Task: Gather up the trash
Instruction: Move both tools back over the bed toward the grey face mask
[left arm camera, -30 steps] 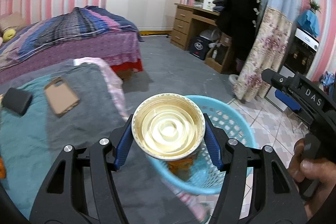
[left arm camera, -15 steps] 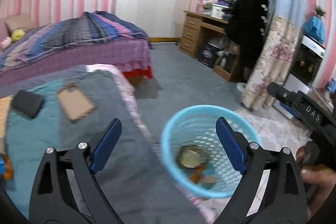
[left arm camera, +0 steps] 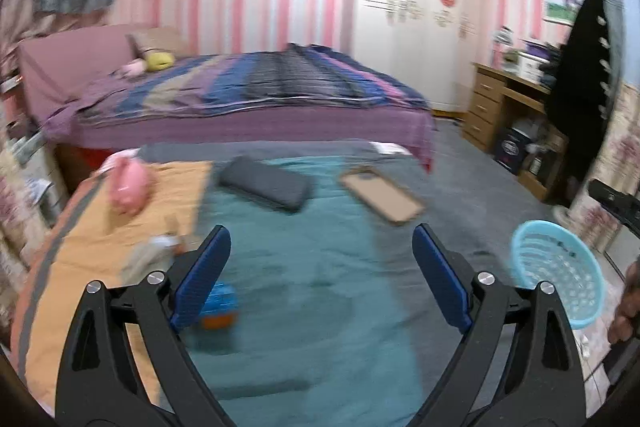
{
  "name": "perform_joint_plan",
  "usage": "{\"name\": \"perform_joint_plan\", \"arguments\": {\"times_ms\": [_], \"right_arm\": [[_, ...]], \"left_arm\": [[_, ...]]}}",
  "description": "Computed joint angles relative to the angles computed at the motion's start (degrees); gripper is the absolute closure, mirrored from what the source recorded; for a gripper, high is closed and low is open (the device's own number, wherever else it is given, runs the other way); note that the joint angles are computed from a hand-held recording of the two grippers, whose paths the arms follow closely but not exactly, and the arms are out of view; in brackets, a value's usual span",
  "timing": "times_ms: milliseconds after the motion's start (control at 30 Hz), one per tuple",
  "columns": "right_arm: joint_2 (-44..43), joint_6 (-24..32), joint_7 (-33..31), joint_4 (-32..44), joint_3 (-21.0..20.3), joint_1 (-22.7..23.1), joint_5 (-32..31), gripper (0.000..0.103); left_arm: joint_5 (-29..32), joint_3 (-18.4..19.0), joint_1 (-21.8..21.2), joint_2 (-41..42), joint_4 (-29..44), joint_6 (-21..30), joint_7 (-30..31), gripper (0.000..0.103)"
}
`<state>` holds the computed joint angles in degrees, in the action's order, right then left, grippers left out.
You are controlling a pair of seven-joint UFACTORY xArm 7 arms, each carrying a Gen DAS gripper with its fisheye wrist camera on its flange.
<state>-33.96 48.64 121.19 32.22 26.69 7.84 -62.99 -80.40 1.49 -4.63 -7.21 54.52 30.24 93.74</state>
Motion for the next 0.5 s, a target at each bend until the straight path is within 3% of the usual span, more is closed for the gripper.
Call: {"name": "perform_joint_plan", "arguments": {"times_ms": [300,500], "right_arm": [[19.37,2.66,-0.82,15.42,2.0,2.39,-8.24,0.028],[29.9,4.63,-0.32,24.53,0.25,6.53,-11.76,0.027]], "left_arm": [[1.82,2.41,6.61,7.5,7.76,4.15,-1.12,0.013],[2.73,1.69,11.61,11.88,12.3,5.38,-1.73,0.013]]}}
